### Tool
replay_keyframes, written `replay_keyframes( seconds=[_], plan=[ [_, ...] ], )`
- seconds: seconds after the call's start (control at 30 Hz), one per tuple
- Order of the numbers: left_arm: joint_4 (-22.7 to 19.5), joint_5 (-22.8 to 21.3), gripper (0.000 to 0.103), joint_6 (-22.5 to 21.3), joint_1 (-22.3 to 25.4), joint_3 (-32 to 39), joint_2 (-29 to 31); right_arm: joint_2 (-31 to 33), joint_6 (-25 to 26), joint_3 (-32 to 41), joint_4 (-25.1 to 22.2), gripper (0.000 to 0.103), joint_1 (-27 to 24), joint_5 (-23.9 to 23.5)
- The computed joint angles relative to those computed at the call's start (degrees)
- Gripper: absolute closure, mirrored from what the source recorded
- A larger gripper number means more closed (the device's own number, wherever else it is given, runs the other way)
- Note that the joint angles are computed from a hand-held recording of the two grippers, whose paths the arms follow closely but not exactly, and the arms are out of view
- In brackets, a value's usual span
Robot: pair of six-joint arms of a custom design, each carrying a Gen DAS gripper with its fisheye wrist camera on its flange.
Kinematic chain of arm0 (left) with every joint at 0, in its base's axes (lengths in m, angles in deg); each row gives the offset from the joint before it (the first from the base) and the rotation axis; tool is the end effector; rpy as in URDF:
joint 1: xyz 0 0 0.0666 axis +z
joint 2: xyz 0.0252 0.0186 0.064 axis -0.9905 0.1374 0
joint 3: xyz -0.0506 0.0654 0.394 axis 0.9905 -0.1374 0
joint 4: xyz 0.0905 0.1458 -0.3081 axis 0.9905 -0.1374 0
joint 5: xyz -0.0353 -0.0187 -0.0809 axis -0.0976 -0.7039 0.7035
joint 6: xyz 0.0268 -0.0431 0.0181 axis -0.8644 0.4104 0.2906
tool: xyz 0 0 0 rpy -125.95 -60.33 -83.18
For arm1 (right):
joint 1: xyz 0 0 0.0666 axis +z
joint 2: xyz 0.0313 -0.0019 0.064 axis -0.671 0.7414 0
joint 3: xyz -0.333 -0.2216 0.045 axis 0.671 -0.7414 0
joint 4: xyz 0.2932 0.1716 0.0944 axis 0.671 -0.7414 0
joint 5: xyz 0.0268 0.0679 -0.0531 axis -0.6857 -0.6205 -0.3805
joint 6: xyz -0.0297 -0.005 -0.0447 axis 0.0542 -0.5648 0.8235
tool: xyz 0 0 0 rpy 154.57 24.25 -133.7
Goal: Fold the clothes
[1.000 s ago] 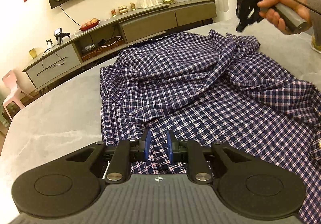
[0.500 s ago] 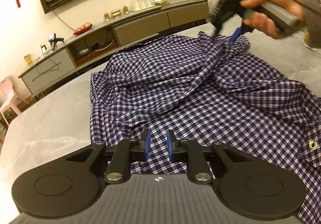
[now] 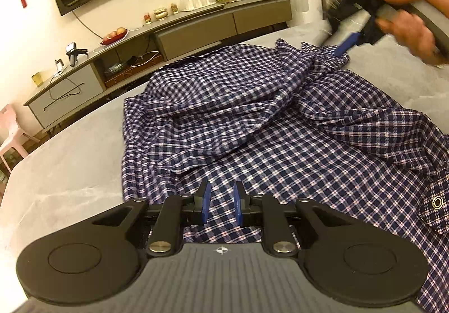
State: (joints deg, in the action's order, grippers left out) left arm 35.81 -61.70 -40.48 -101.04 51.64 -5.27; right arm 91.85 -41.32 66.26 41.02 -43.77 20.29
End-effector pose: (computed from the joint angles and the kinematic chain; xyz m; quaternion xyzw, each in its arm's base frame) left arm 0.4419 -0.1549 0.4181 0.3373 0.8485 -0.0203 0.4074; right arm 0.4872 -0.0100 0.3795 0.2948 0.8975 0.1517 0.2909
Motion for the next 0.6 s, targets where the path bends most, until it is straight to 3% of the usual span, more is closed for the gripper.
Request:
replay_keyframes(
  seconds=[0.07, 0.13, 0.17, 0.2, 0.23, 0.37, 0.47, 0.53, 0.6],
  plan=[
    [0.31, -0.25, 0.084, -0.47, -0.36, -0.21, -0.04, 1.87, -2.23, 2.42, -0.37, 0.047, 0.58, -0.17],
    [0.66, -0.35, 0.084, -0.97, -0.21, -0.43, 0.01, 4.85, -1.72, 5.3, -3.46, 0.067, 1.11, 0.08],
    [0.74, -0.58, 0.08, -1.07, -0.03, -0.47, 0.14, 6.29, -1.05, 6.7, -5.35, 0.09, 1.5, 0.71],
    [0.72, -0.57, 0.076, -0.96, 0.24, -0.43, 0.3, 6.52, -0.12, 6.65, -5.62, 0.097, 1.88, 1.98],
    [0.77, -0.76, 0.074, -0.79, 0.52, -0.43, 0.39, 4.29, 0.22, 4.19, -3.03, 0.099, 2.3, 2.93],
    [0.5, 0.71, 0.074, -0.58, 2.0, -0.37, 0.15, -7.08, 0.91, -7.12, 5.99, 0.099, 4.52, 5.31],
    [-0.14, 0.64, 0.074, -0.75, 2.2, -0.22, 0.25, -15.15, -0.16, -15.83, 6.97, 0.097, 7.54, 7.23],
    [-0.63, 0.35, 0.074, -1.05, 2.06, -0.25, 0.28, -17.38, -0.71, -19.54, 5.39, 0.089, 8.85, 7.84],
    [-0.73, 0.13, 0.074, -1.63, 1.74, -0.64, -0.02, -18.15, 0.25, -21.07, 4.42, 0.069, 9.65, 10.03]
  ],
)
